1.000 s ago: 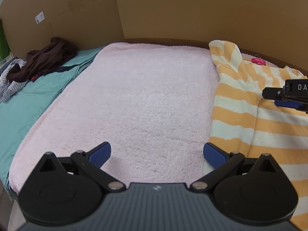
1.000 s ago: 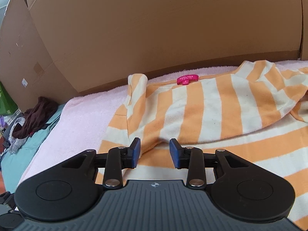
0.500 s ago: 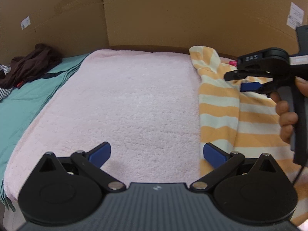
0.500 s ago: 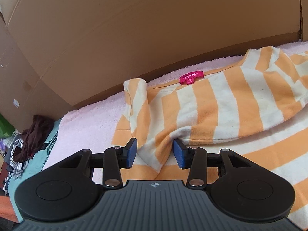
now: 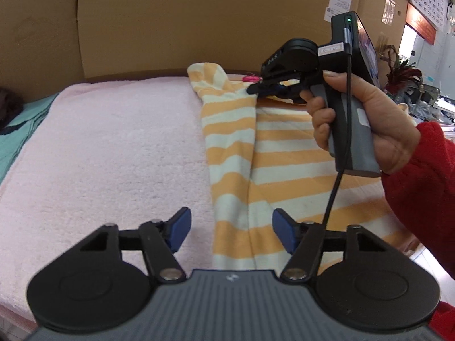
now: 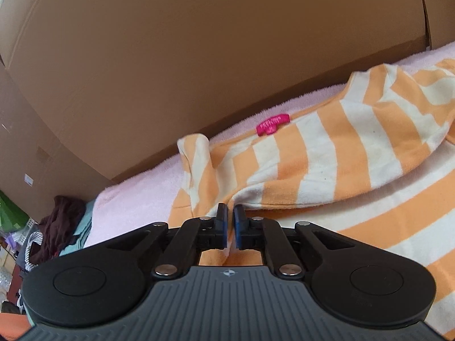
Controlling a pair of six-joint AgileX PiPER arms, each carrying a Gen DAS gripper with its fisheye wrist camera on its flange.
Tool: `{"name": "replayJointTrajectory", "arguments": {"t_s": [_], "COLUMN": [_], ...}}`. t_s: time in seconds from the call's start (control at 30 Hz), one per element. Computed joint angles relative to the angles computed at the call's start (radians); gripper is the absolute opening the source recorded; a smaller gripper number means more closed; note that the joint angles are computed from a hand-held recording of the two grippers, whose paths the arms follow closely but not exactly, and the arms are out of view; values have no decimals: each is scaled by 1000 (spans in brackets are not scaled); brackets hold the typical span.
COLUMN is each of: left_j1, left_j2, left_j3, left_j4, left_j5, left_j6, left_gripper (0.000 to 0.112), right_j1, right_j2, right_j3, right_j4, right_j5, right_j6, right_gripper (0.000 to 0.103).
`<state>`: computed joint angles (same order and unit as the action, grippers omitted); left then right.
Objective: Fold clothes
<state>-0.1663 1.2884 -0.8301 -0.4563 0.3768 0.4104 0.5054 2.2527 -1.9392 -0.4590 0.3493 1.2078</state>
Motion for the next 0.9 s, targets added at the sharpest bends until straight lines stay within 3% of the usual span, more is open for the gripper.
{"name": "replayJointTrajectory", "arguments": {"t_s": [0.07, 0.3, 0.5, 0.63, 0.77, 0.9], "left_j1": [-1, -30, -24, -17, -18, -19], "left_j2": [-5, -33, -85, -91, -105, -121], "left_j3": [12, 32, 44, 42, 46, 58], "left_j4": [-42, 86, 148, 64, -28, -89], "left_j5": [8, 29, 80, 94, 101, 107], "left_j6": [39, -97, -190, -137, -61, -14], "left_gripper": [65, 55, 36, 13, 6, 5], "right_j1": [7, 3, 19, 22, 19, 8], "right_j2": [-23, -77, -115, -122, -133, -135], "right_j3": [30, 136, 193, 194, 204, 196], "right_j4": [-93, -420, -734, -792, -827, -752], "right_j5": [-26, -119, -133, -133, -122, -112], "right_j6": [66, 346, 642, 680, 689, 600], "right_gripper": [6, 6, 6, 6, 6, 6]}}
